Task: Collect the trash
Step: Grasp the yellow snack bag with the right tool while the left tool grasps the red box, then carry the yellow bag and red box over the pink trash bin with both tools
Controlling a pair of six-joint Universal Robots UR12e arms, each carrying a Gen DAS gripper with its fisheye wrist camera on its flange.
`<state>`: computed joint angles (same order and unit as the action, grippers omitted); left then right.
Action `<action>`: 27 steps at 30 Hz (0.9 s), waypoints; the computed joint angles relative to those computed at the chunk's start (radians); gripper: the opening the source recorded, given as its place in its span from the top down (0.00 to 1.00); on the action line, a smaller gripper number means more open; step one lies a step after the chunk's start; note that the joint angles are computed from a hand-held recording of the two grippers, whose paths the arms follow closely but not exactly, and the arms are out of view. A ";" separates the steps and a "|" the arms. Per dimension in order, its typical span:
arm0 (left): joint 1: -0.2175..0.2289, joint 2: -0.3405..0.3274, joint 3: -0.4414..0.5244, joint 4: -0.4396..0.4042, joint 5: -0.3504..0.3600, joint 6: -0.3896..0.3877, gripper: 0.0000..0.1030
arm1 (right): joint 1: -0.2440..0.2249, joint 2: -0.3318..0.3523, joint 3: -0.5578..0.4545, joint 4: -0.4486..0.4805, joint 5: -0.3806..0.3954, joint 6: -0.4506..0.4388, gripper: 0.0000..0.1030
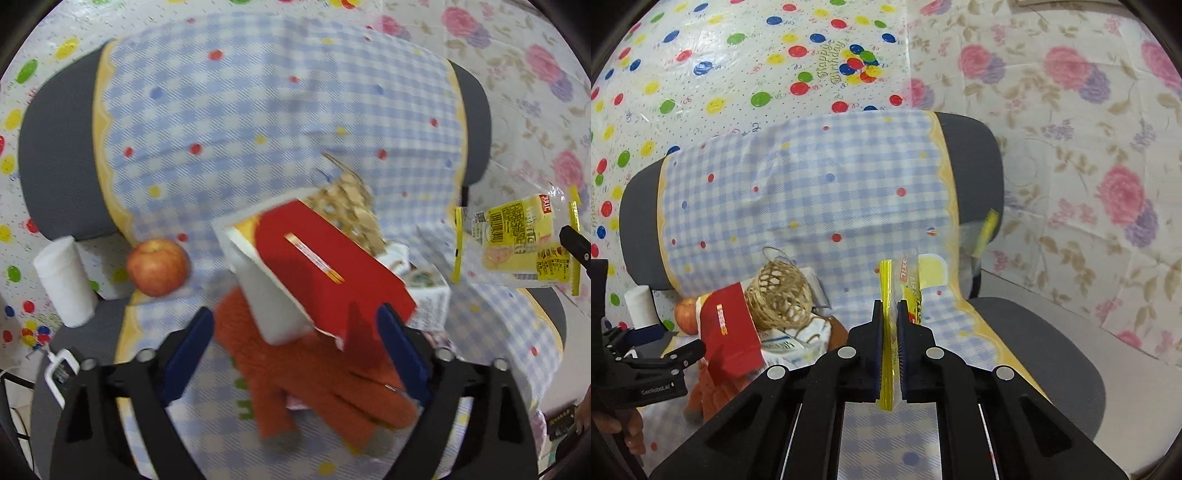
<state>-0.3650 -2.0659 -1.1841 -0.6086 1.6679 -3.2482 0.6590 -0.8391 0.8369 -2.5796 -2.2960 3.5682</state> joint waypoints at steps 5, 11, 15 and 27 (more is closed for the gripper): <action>-0.002 -0.015 0.020 -0.036 -0.032 -0.031 0.32 | 0.002 -0.031 0.059 -0.004 0.011 0.000 0.93; -0.006 -0.052 0.077 -0.071 -0.031 -0.058 0.51 | 0.001 -0.040 0.071 0.001 0.022 0.002 0.93; -0.012 -0.055 0.079 -0.027 -0.008 -0.051 0.81 | 0.005 -0.046 0.079 -0.010 0.002 -0.017 0.93; -0.013 0.009 0.005 0.217 -0.068 0.048 1.00 | 0.003 -0.086 0.113 -0.071 0.015 -0.056 0.93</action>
